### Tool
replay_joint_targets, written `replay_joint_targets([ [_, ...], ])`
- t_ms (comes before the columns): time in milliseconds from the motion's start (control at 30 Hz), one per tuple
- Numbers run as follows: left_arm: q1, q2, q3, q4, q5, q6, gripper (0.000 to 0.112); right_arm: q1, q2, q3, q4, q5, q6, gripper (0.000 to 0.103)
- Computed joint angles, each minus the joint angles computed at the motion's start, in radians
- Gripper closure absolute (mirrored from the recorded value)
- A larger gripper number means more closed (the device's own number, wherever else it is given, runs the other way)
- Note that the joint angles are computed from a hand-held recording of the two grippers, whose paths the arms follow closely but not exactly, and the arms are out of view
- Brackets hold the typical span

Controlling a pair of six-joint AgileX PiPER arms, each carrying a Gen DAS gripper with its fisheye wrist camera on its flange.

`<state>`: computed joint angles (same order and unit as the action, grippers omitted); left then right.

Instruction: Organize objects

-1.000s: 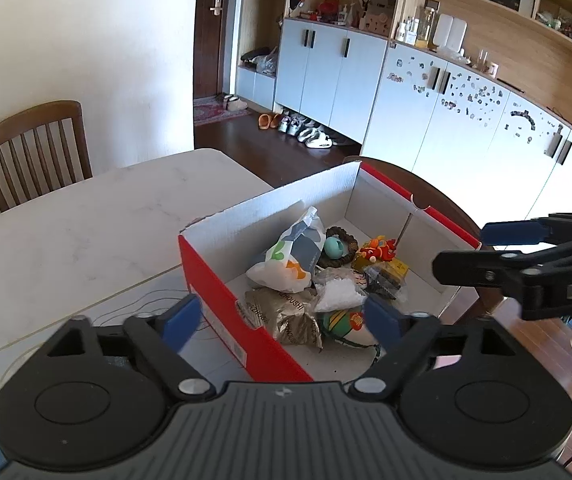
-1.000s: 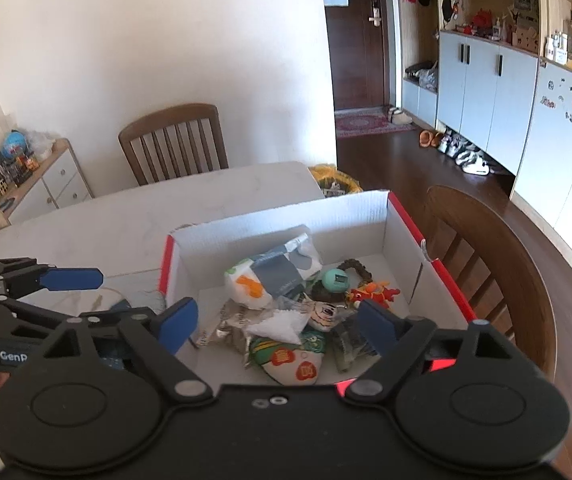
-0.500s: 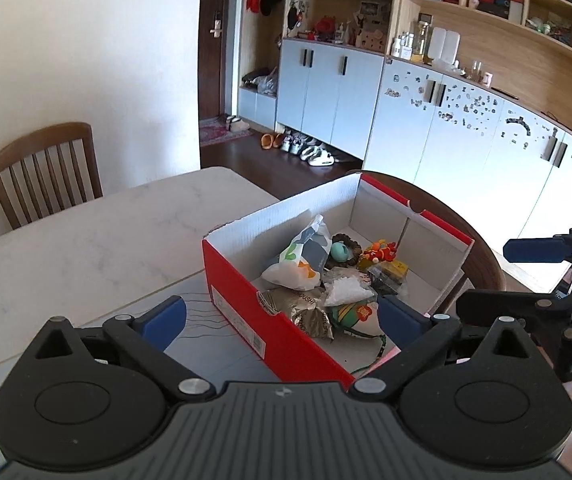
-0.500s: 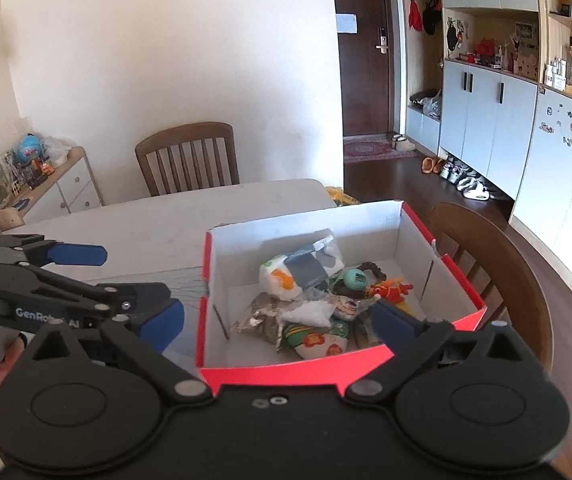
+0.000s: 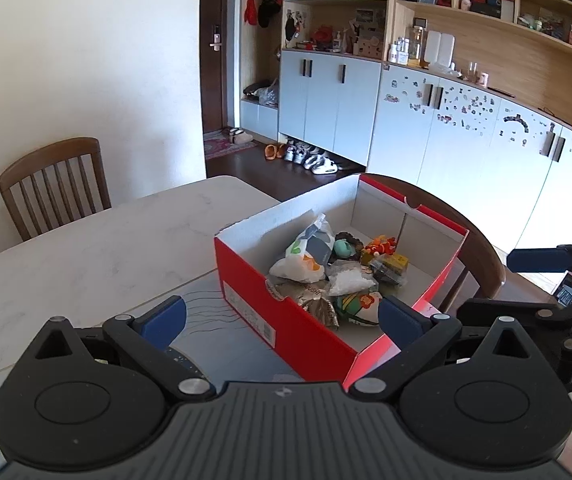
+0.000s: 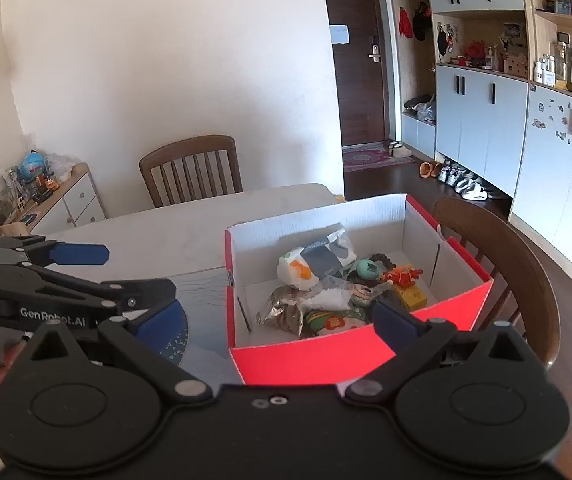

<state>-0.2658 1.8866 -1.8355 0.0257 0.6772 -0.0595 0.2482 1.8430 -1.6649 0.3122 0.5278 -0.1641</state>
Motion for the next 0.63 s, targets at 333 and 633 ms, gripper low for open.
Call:
replay_joint_targets([
  [333,0.010,-0.032,0.060,0.010,-0.026,-0.009,0.010,0.022,-0.032,0.058,-0.050,-0.024,0.079,0.002],
  [633,0.056,-0.049,0.092,-0.094,-0.027,0.077,0.010,0.041,-0.035,0.063,-0.092,-0.018,0.137,0.002],
])
